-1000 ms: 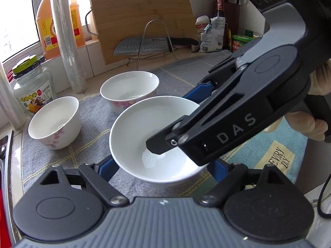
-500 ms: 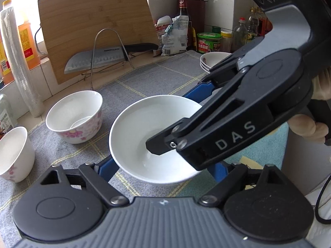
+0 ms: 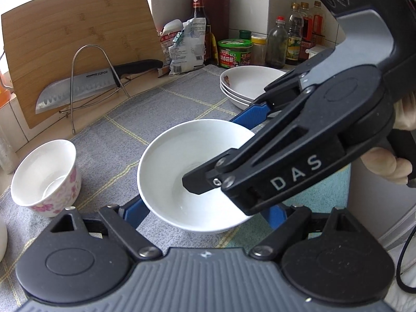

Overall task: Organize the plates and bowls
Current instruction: 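Lift the white bowl with both grippers and carry it toward the plate stack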

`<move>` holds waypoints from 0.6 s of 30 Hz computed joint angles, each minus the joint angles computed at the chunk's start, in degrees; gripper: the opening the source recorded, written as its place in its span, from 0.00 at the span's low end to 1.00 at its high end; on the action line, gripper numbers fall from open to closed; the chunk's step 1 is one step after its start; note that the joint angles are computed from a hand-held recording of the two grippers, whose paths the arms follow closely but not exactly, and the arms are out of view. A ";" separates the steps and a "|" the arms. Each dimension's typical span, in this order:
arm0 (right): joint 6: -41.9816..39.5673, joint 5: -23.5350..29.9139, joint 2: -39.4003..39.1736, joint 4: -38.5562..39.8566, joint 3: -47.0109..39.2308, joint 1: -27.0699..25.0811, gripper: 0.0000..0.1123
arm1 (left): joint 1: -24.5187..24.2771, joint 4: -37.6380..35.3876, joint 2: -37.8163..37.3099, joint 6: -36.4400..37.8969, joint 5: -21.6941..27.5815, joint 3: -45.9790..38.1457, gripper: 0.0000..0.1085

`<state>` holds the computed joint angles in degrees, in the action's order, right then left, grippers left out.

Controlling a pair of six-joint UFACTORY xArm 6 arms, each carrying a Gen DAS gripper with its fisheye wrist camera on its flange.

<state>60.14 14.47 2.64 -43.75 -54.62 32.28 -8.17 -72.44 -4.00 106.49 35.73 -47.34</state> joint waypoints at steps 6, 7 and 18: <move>0.01 -1.17 -0.49 -0.35 1.35 -2.07 0.66 | -2.10 -0.02 2.02 0.16 -1.01 -1.92 0.83; 0.02 -1.49 -0.47 -0.47 1.46 -2.50 0.66 | -2.40 -0.19 2.33 0.30 -1.25 -2.19 0.83; -2.10 -4.15 1.83 0.73 0.71 -5.92 0.66 | -5.07 -1.37 6.59 0.76 -3.81 -6.07 0.83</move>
<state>58.04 10.32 4.47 -43.02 -53.91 26.36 -13.24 -73.81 2.59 107.24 31.92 -53.40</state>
